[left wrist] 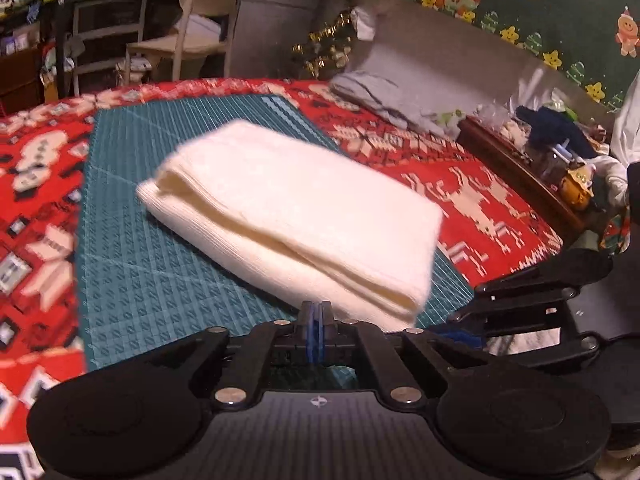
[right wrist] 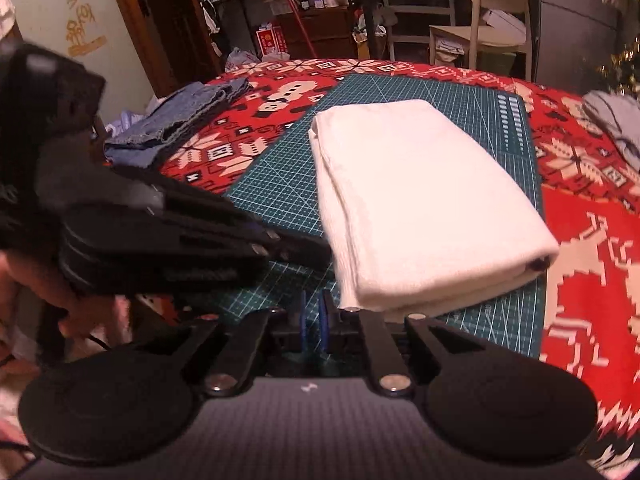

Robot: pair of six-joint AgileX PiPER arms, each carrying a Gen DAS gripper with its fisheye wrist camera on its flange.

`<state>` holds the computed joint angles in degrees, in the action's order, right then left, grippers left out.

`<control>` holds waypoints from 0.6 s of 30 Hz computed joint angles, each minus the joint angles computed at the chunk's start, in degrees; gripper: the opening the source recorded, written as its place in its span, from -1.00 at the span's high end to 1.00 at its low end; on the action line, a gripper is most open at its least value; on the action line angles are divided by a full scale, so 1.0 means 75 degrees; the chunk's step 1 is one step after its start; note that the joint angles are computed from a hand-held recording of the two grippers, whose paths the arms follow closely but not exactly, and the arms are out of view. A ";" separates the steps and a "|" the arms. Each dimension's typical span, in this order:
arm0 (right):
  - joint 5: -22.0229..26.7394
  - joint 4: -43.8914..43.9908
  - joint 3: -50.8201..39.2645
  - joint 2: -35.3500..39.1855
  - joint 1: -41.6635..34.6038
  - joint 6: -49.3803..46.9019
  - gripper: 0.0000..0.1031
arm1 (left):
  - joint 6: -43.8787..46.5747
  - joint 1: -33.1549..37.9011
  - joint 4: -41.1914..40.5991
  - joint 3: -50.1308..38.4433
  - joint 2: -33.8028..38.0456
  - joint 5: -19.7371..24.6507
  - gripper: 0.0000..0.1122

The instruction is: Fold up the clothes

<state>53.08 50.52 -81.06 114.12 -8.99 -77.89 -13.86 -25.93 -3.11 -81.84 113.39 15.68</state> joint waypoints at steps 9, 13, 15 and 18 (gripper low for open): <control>-0.0689 -0.0522 -0.0448 0.0218 -0.0350 0.0796 0.97 | -0.1859 0.0550 0.2351 -0.0089 -0.0246 0.0327 0.89; -0.1215 -0.0898 -0.1129 0.0637 -0.0441 0.1277 0.97 | -0.1906 0.0400 0.3243 -0.0130 -0.0192 0.0288 0.71; -0.1334 -0.1075 -0.1515 0.0856 -0.0536 0.1485 0.97 | -0.1892 0.0385 0.3472 -0.0162 -0.0116 0.0176 0.44; -0.0968 -0.0907 -0.1966 0.1056 -0.0798 0.1507 0.82 | -0.0240 0.0540 0.2087 -0.0344 0.0088 0.0120 0.38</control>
<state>45.81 43.72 -95.81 122.04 -14.98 -66.59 -15.66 -21.88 12.55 -84.42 114.05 16.58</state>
